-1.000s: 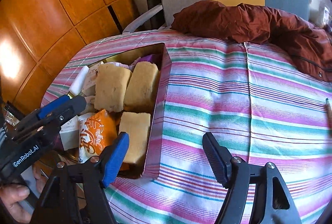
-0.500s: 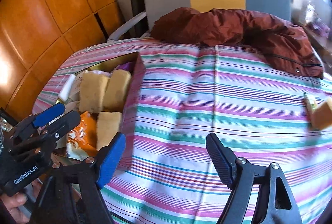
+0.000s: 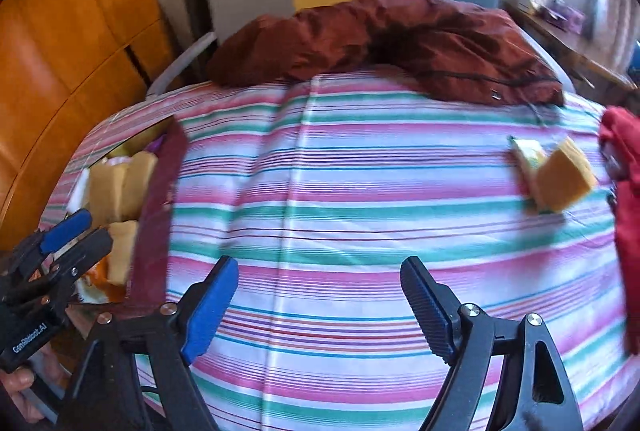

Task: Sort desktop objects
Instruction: 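Move both grippers back toward the cracker pack and last sponge, then grasp the last yellow sponge with the right gripper while the left grasps the WEIDAN cracker pack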

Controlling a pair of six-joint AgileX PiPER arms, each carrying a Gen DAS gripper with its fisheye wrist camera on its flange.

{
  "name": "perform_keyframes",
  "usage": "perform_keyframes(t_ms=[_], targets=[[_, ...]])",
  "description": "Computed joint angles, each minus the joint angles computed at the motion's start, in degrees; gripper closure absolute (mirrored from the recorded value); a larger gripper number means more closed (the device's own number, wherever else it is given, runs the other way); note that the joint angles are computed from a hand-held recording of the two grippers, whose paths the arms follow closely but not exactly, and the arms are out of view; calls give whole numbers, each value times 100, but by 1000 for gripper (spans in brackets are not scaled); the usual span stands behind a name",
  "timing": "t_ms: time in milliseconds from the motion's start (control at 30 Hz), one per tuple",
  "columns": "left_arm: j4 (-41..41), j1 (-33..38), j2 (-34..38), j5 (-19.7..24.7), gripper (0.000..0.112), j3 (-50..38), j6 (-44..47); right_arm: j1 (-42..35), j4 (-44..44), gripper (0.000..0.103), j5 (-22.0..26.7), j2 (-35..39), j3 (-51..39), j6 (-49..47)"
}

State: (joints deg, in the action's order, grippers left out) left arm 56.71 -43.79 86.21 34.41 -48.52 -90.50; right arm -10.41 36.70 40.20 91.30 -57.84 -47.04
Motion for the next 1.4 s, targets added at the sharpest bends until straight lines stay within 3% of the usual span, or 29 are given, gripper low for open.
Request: perform_keyframes(t_ms=[500, 600, 733, 1000, 1033, 1100, 1133, 1167, 1400], targets=[[-709, 28, 831, -435, 53, -763, 985, -1742, -380, 15, 327, 1285, -1755, 943], [-917, 78, 957, -485, 53, -879, 1241, -1813, -362, 15, 189, 1644, -2149, 912], [-1148, 127, 1114, -531, 53, -1002, 1498, -1685, -535, 15, -354, 2014, -2457, 676], [-1948, 351, 1566, -620, 53, -1398, 2341, -1564, -697, 17, -541, 2833, -3265, 508], [-2038, 363, 1645, -609, 53, -1490, 2457, -1561, -687, 21, -511, 2904, -3349, 490], [-2226, 378, 1814, -591, 53, -1700, 2708, -1575, -694, 38, -319, 3059, -3548, 514], [-2350, 386, 1913, -580, 53, -1838, 2862, -1533, -886, 54, -286, 3124, -3617, 699], [-2447, 401, 1988, -593, 53, -1935, 2983, -1502, -1038, 59, -293, 3153, -3638, 819], [-3338, 461, 2703, -481, 53, -3029, 4135, -1774, -521, 64, -2, 2994, -3619, 591]])
